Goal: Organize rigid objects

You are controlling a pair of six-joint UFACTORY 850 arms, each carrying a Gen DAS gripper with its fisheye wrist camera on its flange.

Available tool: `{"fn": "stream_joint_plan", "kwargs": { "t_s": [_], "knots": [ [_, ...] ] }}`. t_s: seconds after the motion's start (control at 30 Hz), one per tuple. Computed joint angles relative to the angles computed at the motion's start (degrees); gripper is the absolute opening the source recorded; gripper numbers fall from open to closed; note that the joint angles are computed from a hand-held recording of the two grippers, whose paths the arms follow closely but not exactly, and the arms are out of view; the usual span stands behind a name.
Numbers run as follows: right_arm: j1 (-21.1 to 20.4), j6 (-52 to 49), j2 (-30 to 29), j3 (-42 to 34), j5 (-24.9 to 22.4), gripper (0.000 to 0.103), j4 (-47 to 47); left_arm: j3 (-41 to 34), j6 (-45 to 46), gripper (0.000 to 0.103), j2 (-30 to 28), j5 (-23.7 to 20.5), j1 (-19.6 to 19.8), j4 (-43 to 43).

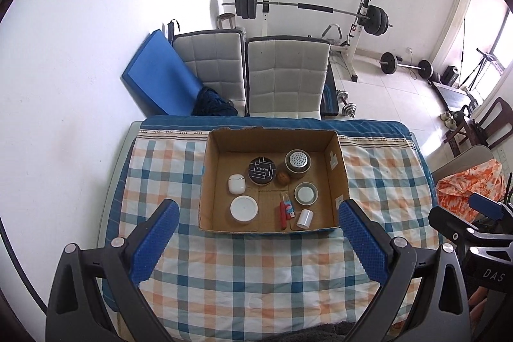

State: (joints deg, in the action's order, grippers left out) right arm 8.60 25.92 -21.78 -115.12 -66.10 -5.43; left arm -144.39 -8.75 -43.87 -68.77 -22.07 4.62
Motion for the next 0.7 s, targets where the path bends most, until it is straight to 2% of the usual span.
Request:
{"fn": "stream_joint_plan", "kwargs": {
  "t_s": [0.7],
  "knots": [
    [0.53, 3.29, 1.69, 1.95, 0.33, 0.103, -4.06, 7.64, 0.63, 0.102, 4.17, 2.86, -0.58, -1.02]
  ]
}}
